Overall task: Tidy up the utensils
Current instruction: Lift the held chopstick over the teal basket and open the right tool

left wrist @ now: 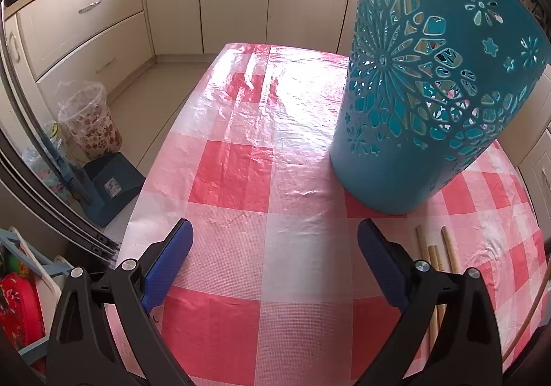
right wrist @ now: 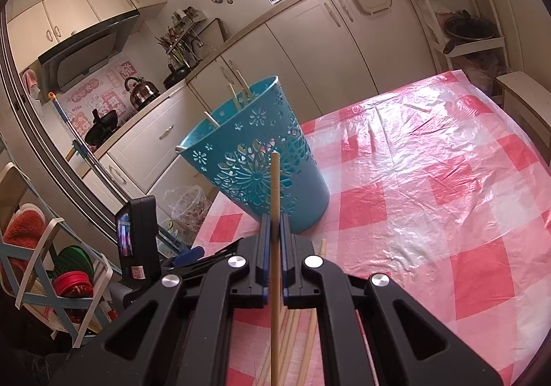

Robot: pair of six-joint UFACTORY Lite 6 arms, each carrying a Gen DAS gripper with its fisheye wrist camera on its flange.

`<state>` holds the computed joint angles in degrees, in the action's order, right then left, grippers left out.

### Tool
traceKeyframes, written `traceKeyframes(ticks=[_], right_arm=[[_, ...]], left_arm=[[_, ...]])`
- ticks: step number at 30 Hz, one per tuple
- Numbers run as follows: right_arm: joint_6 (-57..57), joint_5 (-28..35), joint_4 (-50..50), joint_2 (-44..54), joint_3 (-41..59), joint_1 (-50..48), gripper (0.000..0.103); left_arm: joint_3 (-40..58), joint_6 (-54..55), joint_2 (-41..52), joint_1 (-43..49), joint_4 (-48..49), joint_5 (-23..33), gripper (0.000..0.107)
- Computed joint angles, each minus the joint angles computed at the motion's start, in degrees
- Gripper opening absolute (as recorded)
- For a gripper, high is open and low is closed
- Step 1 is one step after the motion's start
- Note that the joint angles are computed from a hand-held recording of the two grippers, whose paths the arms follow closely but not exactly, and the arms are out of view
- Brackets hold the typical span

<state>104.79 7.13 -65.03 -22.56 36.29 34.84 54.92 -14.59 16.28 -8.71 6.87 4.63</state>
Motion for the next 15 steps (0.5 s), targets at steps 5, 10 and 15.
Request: traceKeyframes(ticks=[5, 10, 15], right_arm=[[-0.27, 0.87, 1.04, -2.30, -0.06, 1.14, 0.006], [-4.28, -0.21, 4.80, -2.49, 5.32, 0.84, 0.006], [5.62, 0.24, -9.29, 6.25, 22.00, -0.03, 0.006]], left_arm=[[-0.06, 1.88, 0.02, 0.01, -2.07, 0.05, 0.092], [0.33, -1.21, 0.47, -0.35, 1.23, 0.18, 0.092], [0.52, -3.50, 0.73, -0.62, 3.48, 0.19, 0.092]])
